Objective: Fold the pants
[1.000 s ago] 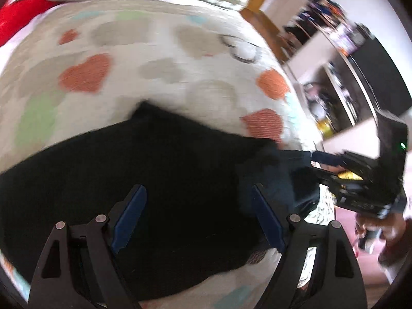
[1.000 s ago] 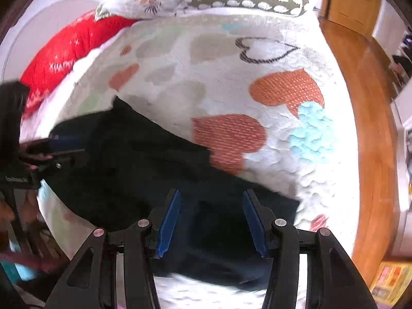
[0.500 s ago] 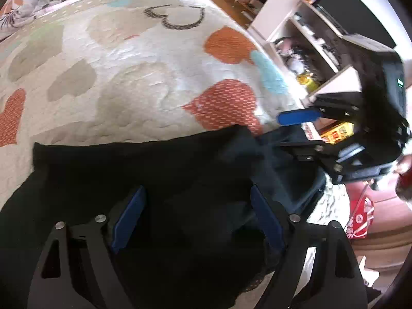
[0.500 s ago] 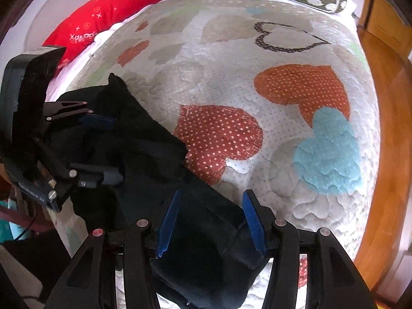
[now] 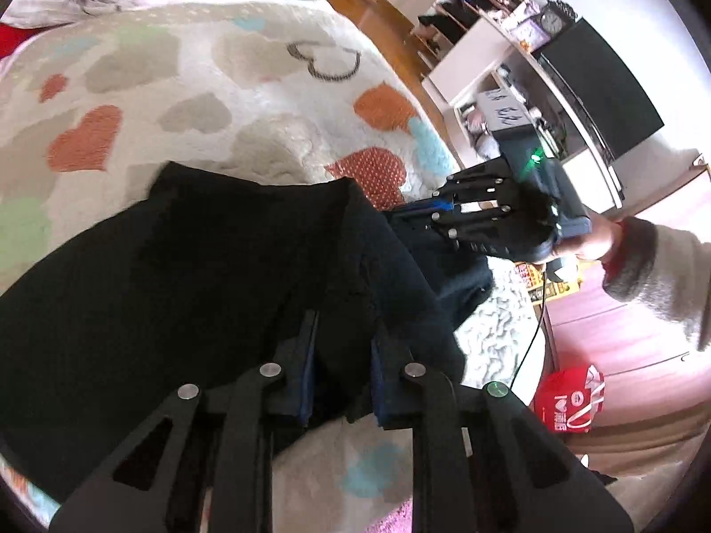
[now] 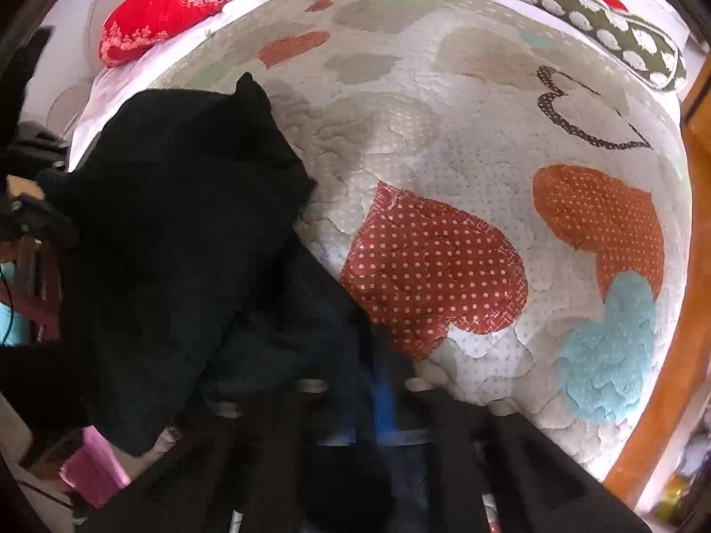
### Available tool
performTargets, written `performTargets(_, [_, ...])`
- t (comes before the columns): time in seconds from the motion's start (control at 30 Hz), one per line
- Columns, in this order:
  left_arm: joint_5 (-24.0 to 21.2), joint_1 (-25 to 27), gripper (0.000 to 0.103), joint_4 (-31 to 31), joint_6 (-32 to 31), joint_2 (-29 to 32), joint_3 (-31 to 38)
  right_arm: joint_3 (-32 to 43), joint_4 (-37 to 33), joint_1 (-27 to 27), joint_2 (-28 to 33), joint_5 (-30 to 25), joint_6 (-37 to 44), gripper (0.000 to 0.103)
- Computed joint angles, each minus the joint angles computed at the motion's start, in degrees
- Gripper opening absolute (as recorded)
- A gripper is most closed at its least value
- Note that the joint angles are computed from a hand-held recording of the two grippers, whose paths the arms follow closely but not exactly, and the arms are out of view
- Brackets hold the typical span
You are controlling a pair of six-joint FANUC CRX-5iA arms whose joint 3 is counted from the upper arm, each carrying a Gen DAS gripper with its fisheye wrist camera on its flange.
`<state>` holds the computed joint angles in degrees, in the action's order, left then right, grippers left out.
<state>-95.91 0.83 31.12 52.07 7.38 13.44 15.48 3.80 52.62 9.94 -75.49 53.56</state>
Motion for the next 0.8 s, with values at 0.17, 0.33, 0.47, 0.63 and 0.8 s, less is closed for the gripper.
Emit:
performTargets(0.17, [-1.92,1.70,0.017,1.45,0.37,-0.86,1.29,-4.10,6.61,-1.25,-3.64,1.14,-11.61,0.000])
performTargets(0.33, [-0.18,-1.32,0.017,3.11,1.37,0.30,0.99,-7.19,5.98,-3.09,-4.50,1.91,-17.59,0.001])
performTargets(0.47, [0.43,-4.11,0.017,4.23,1.25,1.76,2.21,-11.93,8.31,-0.26,-11.19,1.79,-26.79,0.039])
performTargets(0.63, [0.55,-8.66,0.017,4.77,0.76,4.45,4.27,-19.02,6.54,2.99,-18.66,3.41,-38.57,0.056])
performTargets(0.8, [1.61,-13.27,0.017,6.61,3.55,9.01,6.57,-24.02,8.38,6.32,-22.19,2.26,-51.88,0.056])
